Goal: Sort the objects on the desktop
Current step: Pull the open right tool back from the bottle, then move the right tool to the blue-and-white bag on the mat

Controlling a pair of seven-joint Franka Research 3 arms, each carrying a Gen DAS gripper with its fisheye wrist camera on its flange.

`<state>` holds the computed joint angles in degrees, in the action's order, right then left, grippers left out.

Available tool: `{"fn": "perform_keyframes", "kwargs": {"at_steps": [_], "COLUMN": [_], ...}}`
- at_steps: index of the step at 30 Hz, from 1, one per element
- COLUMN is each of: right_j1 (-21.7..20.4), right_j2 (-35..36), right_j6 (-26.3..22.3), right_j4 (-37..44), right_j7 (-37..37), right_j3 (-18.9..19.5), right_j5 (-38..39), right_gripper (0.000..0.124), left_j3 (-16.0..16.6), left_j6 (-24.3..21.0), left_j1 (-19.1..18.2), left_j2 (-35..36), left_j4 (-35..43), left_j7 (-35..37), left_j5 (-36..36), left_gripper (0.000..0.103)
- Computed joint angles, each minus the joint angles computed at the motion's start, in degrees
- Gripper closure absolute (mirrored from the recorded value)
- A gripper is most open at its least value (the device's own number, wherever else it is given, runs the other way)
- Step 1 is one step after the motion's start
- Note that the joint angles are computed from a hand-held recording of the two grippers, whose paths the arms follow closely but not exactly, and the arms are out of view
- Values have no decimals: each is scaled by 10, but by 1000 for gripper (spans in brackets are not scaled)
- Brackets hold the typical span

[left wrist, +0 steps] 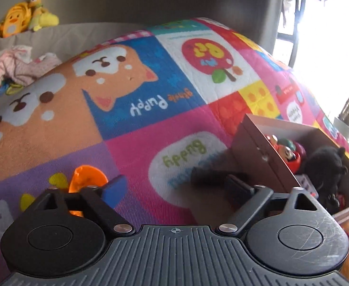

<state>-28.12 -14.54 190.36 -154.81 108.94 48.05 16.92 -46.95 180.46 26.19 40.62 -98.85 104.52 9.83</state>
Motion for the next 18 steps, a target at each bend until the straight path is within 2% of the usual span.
{"fn": "perform_keyframes", "kwargs": {"at_steps": [1, 2, 4, 5, 7, 9, 10, 11, 12, 14, 18], "right_j1": [-20, -51, -80, -89, -110, -163, -192, -209, -210, -190, -147], "right_j2": [0, 0, -1, 1, 10, 7, -2, -12, -14, -2, 26], "right_j6": [5, 12, 22, 30, 50, 60, 57, 51, 49, 61, 84], "right_j4": [1, 3, 4, 3, 3, 8, 12, 14, 14, 9, 4], "right_j7": [4, 9, 11, 10, -2, -20, -27, -24, -18, -9, -27], "right_j3": [21, 54, 87, 99, 125, 190, 224, 242, 241, 216, 173], "right_j5": [3, 9, 18, 22, 37, 56, 63, 60, 53, 39, 52], "right_gripper": [39, 38, 36, 34, 28, 23, 21, 21, 21, 21, 21], "left_j3": [20, 41, 106, 128, 163, 220, 241, 250, 248, 213, 50], "left_j6": [-11, -19, -23, -26, -47, -62, -57, -45, -38, -43, -44], "left_j1": [-24, -50, -118, -142, -180, -226, -240, -243, -236, -196, -28], "left_j2": [5, 12, 22, 29, 43, 39, 33, 23, 9, -18, -67], "left_j4": [25, 50, 101, 122, 160, 175, 168, 151, 128, 79, -54], "left_j7": [-12, -24, -54, -60, -61, -67, -65, -56, -44, -10, 100], "left_j5": [-6, -13, -25, -26, -21, -11, -2, 7, 14, 16, -34], "left_gripper": [29, 31, 31, 32, 34, 38, 39, 39, 39, 39, 35]}}
